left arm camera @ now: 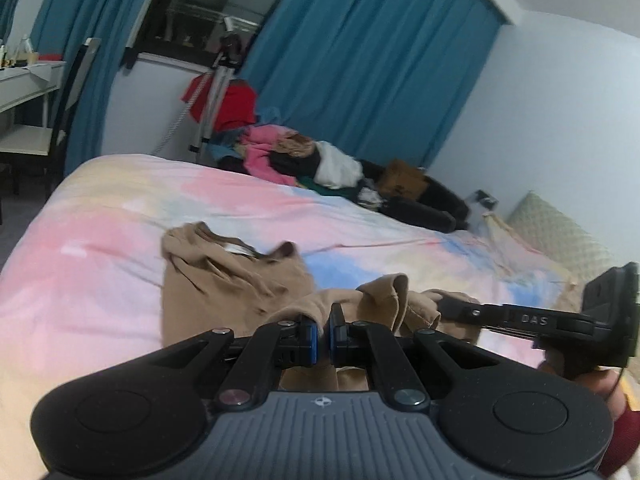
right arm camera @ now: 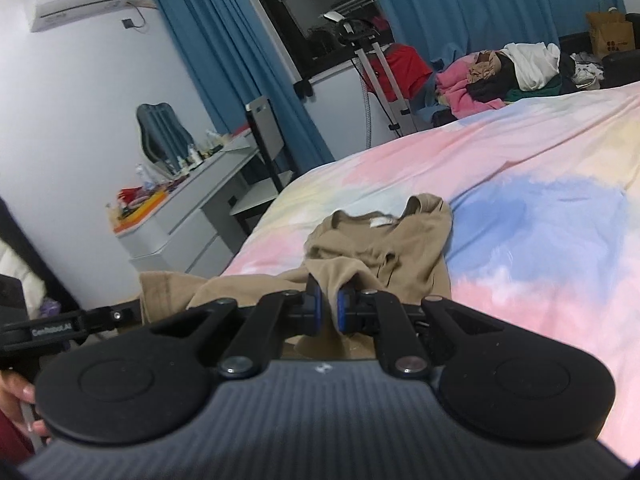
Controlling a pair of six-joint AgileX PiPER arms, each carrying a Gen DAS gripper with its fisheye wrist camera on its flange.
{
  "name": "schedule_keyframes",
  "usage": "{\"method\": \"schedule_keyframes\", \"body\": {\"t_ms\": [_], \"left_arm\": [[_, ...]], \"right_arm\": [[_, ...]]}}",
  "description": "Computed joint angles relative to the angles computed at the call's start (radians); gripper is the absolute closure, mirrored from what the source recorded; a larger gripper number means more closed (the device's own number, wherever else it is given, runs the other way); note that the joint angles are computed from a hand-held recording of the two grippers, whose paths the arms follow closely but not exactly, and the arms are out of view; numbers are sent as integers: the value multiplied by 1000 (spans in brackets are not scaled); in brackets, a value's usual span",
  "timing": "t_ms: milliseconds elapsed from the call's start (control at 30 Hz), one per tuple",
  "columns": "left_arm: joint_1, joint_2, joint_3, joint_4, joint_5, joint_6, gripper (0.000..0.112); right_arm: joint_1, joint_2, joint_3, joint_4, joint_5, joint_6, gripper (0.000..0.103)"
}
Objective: Fold clothes
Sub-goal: 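Fold the hem end up toward the collar with both tools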
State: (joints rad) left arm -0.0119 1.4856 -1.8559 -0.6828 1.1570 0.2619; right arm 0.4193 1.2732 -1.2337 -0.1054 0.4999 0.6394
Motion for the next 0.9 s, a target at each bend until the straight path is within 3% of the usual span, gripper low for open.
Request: {"method": "schedule_keyframes", "body": {"t_ms": [167,333,567,667,733,800,900], "left_arm": [[-61,261,-140,85,-101,-24,106],[-105,476,-251,181,-149,-23,106],[-137,595,-264,268,-198,12,104],[-130,563,-219,255,-217,19,102],[-135,531,-183,273,-228,9,93],[-150,470,-117,323,-260,-11,67],[-173,366,1,365,-316,-2,57]], "right_arm": [[-116,250,-114,204,-66,-244,92],[-159,475,-222,258,-70,-343,92],[-156,628,-320,191,-41,-354,89],[-174,629,-323,258,-39,-383,88],[-178,610,-299,282,-49,-390,83],[-176,582,-266,285,-66,-379,62],[-148,510,-183,171,-115,-260,38]]}}
